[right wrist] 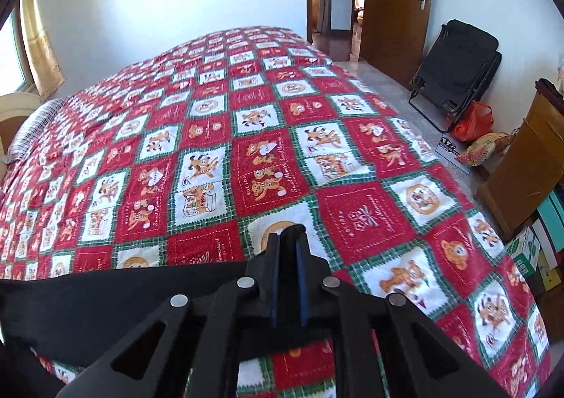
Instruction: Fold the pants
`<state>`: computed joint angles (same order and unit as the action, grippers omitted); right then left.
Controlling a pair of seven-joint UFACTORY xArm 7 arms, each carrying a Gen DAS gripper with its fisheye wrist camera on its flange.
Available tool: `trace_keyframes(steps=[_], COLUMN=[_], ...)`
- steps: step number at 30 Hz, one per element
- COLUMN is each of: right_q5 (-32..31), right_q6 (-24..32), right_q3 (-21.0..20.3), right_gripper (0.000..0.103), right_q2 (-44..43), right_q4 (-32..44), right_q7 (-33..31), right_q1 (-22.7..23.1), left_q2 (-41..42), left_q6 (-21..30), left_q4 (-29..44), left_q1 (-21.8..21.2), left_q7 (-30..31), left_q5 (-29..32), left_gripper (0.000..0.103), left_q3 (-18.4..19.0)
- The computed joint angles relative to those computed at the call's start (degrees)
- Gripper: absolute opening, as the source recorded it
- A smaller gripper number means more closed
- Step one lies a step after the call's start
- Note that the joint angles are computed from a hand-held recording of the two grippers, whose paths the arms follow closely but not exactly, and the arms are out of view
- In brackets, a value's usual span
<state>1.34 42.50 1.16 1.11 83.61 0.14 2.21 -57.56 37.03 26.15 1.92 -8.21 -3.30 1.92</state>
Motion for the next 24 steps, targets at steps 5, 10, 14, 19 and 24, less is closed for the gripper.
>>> trace_keyframes(steps=[5, 10, 14, 19, 24], right_q5=[2.98, 6.0, 9.02, 12.64, 13.92], right_q6=[-2.07, -3.9, -5.1, -6.12, -5.17], right_q3=[-0.73, -1.87, -3.35, -5.73, -7.83], right_gripper=[0.008, 0.008, 0.008, 0.008, 0.008], right_q2=[-6.57, -12.75, -18.18, -25.99, -33.69], right_q4=[-6.57, -12.79, -17.8, -24.7, -31.72], right_q7=[-1.82, -4.08, -6.57, -9.67, -11.81], right_q1=[-0.59, -0.7, -0.39, 0.51, 0.68], left_q2=[-2.82, -7.33, -12.05, -20.13, -29.33], left_q6=[-0.9, -0.82, 0.32, 2.89, 8.38], left_q4=[-1.29, -2.49, -3.54, -6.04, -8.87], left_q1=[-0.19, -0.75, -1.28, -1.83, -1.95], left_q7=[0.11, 0.39, 0.76, 0.49, 0.01], left_q5=[-0.4, -1.07, -1.43, -2.03, -2.32], left_gripper=[0.012, 0.012, 0.012, 0.012, 0.012], left_q3=[0.47, 0.92, 0.93, 0.8, 0.74])
